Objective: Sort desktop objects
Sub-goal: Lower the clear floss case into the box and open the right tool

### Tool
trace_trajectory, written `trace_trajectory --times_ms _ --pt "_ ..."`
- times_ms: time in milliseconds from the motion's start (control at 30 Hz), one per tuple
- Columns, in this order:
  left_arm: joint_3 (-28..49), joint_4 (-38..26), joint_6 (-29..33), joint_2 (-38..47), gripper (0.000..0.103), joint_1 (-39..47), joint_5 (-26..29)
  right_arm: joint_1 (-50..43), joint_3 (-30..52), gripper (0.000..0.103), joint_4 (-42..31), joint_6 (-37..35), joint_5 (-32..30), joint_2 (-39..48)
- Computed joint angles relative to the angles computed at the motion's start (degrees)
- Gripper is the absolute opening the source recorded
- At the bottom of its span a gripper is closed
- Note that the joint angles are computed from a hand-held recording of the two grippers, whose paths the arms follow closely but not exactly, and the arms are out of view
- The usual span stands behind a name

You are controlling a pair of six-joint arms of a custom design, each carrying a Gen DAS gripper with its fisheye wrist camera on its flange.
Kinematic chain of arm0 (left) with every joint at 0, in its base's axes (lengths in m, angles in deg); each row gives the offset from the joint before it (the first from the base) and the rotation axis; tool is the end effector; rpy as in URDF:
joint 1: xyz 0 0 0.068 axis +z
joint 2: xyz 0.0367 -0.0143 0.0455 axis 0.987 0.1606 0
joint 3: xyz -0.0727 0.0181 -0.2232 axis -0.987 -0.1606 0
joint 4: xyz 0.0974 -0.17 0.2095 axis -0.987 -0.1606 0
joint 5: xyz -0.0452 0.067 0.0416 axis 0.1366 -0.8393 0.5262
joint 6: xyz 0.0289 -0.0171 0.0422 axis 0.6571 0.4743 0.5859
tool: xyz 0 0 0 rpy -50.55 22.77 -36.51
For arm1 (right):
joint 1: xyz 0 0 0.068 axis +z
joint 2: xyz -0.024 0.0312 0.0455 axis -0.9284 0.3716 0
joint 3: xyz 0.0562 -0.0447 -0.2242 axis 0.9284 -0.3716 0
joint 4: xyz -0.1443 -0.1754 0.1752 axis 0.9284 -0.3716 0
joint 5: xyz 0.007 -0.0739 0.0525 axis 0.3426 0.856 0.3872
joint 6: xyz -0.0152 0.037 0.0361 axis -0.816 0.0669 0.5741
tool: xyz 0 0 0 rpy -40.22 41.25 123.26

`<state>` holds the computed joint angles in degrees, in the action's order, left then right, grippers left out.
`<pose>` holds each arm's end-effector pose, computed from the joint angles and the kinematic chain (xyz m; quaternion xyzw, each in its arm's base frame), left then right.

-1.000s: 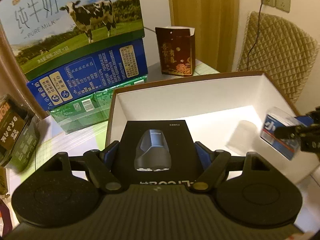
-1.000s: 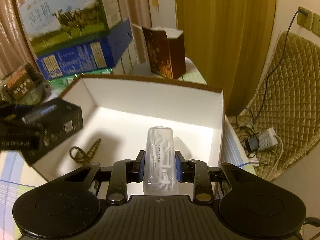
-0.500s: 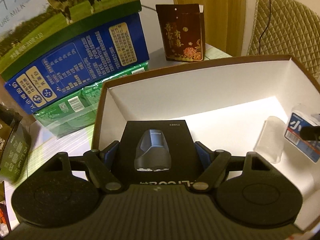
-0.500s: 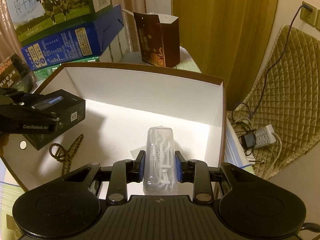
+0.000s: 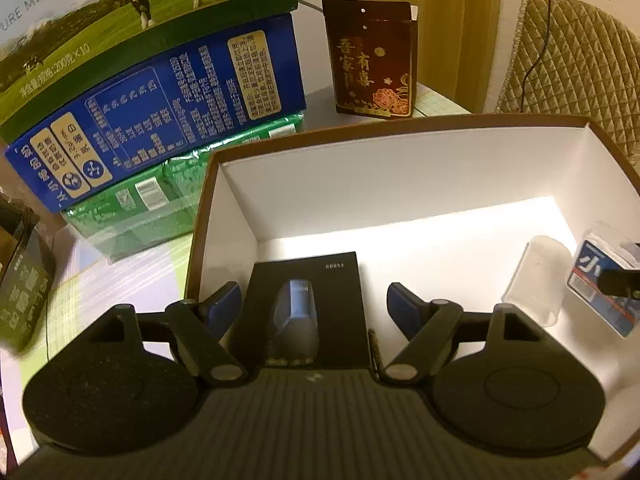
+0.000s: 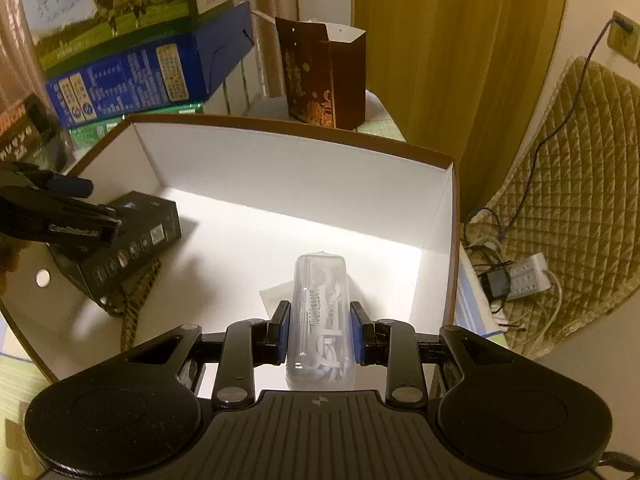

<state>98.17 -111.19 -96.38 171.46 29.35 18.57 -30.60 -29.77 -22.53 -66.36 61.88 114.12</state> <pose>0.2113 -0.2380 0.1294 0.1410 0.9343 0.0358 0.3254 0.1360 0.0965 0.1222 -0.1535 0.9341 0.0619 0.3164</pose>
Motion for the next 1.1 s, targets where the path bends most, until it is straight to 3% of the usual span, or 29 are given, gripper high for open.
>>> trace_trajectory --times_ms 433,533,600,667,767,867,1100 --pt "-1.92 -3.82 -3.34 -3.29 0.08 -2.44 1.74 0.94 0.6 0.027 -1.68 -0.77 2.72 1.05" --pt "-1.87 -4.92 -4.07 -3.65 0.081 -3.16 1.87 2.57 0.11 0.028 -1.45 -1.62 5.76 0.39" --pt "-1.45 -6.04 -4.83 -3.51 0.083 -3.83 1.96 3.63 -0.06 0.04 -1.5 -2.08 7.92 0.37" --pt "-1.33 -7.09 -5.43 -3.75 0.085 -4.67 2.0 3.95 -0.81 0.064 -2.45 -3.14 7.26 -2.74" --pt "-1.39 -8.91 -6.62 -4.64 0.09 -5.96 1.82 4.38 -1.0 0.081 -5.45 -3.74 5.31 -7.14" --pt "-0.73 -12.26 -8.91 -5.03 0.092 -7.25 1.47 6.06 -0.86 0.092 -8.57 -3.2 5.48 -10.25" --pt "-1.41 -15.74 -12.33 -7.93 0.095 -8.97 1.55 8.76 -0.14 0.098 -14.1 0.36 4.54 -13.86"
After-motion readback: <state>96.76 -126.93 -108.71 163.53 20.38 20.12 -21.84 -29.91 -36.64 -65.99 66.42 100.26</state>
